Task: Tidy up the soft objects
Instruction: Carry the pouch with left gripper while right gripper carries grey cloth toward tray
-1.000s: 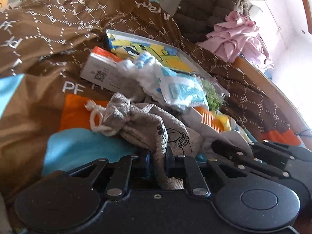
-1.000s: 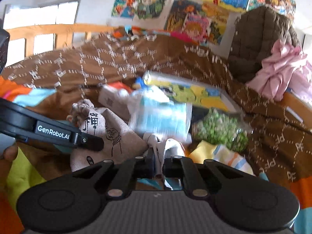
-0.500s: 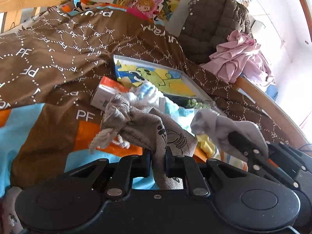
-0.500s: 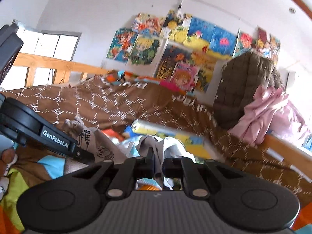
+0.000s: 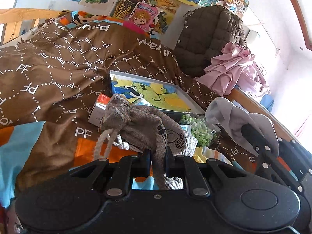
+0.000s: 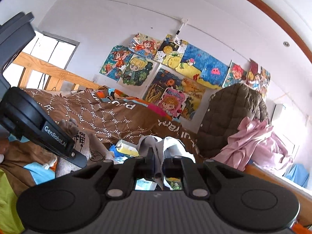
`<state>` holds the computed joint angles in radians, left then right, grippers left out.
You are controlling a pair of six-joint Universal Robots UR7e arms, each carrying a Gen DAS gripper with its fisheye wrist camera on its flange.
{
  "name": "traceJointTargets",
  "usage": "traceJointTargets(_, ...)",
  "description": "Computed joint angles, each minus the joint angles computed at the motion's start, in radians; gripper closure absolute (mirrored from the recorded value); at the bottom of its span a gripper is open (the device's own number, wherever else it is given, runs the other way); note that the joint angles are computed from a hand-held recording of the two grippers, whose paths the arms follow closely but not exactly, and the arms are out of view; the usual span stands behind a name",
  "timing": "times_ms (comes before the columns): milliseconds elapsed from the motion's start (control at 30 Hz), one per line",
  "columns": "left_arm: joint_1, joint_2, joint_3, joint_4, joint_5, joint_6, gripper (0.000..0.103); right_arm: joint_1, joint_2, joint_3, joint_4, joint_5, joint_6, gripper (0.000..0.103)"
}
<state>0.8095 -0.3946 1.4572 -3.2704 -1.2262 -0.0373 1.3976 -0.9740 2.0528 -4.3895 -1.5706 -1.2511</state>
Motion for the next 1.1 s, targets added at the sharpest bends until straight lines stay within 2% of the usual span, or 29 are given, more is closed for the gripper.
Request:
traceJointTargets(233,-0.004,0.006,-0.009,-0.029,-0.011,0.056,0.089,-0.001,0.038,-0.025,-0.039,0.014,-0.065,0.095)
traceJointTargets(400,-0.001,0.014,-0.034,-0.024,-0.019,0.065,0.089,0.001,0.034,-0.028,-0.005,-0.006,-0.045,0.094)
traceJointTargets(567,0.007,0.022,-0.051,-0.004,-0.009,0.052,0.089,-0.002,0.046,-0.055,-0.001,-0.011,-0.068,0.094)
traceJointTargets(667,0.014,0.042,-0.095,0.028,-0.013,0.050,0.089,0.000,0.060,-0.079,0.005,-0.031,-0.082,0.094)
traceJointTargets(733,0.018,0.058,-0.132,0.040,-0.019,0.064,0.089,0.006,0.077,-0.105,0.008,-0.072,-0.105,0.094)
traceJointTargets(867,0.022,0.095,-0.202,0.047,-0.030,0.090,0.089,0.009,0.107,-0.178,0.068,-0.153,-0.151,0.094)
traceJointTargets(967,0.028,0.121,-0.249,0.065,-0.025,0.084,0.089,0.009,0.112,-0.217,0.140,-0.196,-0.111,0.094)
traceJointTargets(1100,0.033,0.166,-0.330,0.086,-0.016,0.076,0.089,-0.005,0.102,-0.242,0.219,-0.190,-0.066,0.094)
